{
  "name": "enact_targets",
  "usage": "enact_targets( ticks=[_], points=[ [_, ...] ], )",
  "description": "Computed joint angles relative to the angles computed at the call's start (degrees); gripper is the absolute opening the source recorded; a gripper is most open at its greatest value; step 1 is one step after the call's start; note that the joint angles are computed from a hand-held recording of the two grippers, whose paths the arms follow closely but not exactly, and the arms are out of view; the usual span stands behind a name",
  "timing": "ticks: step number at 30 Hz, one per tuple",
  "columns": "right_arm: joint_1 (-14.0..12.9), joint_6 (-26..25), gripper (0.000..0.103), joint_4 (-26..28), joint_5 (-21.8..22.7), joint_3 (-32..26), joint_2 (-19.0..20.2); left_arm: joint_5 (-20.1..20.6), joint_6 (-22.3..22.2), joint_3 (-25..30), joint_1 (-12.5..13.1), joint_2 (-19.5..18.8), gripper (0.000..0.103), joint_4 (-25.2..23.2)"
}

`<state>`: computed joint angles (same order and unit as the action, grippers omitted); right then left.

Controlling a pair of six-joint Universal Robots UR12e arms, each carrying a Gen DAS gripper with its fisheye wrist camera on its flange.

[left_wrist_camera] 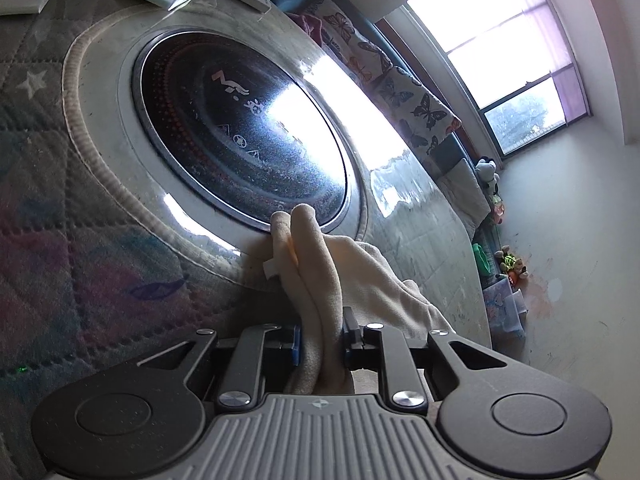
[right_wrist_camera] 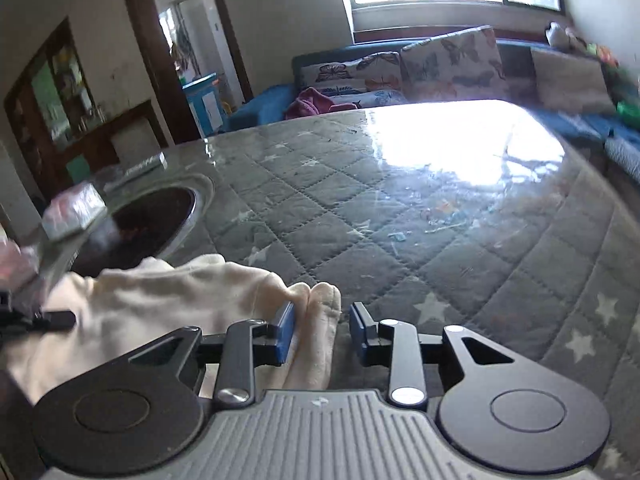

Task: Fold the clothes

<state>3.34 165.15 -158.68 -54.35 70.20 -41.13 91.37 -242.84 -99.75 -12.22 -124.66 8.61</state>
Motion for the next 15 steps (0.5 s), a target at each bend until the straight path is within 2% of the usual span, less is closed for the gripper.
enact_targets(
  ticks=[2, 6, 7, 8, 10, 15],
  points=[
    [-0.36, 1.14, 0.032, 0.56, 1.81, -0.49, 0.49, 0.1, 0.48, 0.24, 0.01, -0.09, 0.02, -0.21],
    [-0.18, -0.28, 0.032, -1.06, 1.31, -0.05, 0.57, 0.67, 1.55, 0.63, -0.08, -0.16, 0.021, -0.79],
    [-0.09, -0.78, 0.028, -1.24, 1.12, 0.06, 0.52, 0.9, 1.86, 0.75, -0.15, -0.16, 0.02, -1.01],
    [-0.05, -1.04, 0.02, -1.26, 1.23, 0.32, 0.36, 1.18, 2.27, 0.85, -0.23, -0.13, 0.02, -1.29],
    [0.06, -1.29, 0.015, -1.83, 1.3, 1.03, -0.02, 1.95, 3.57, 1.29, -0.53, -0.07, 0.02, -2.39],
    [0.26, 0.44, 0.012, -6.45, 1.04, 2.84, -0.82, 3.94, 7.12, 2.59, -1.33, 0.05, 0.019, -5.39]
  ],
)
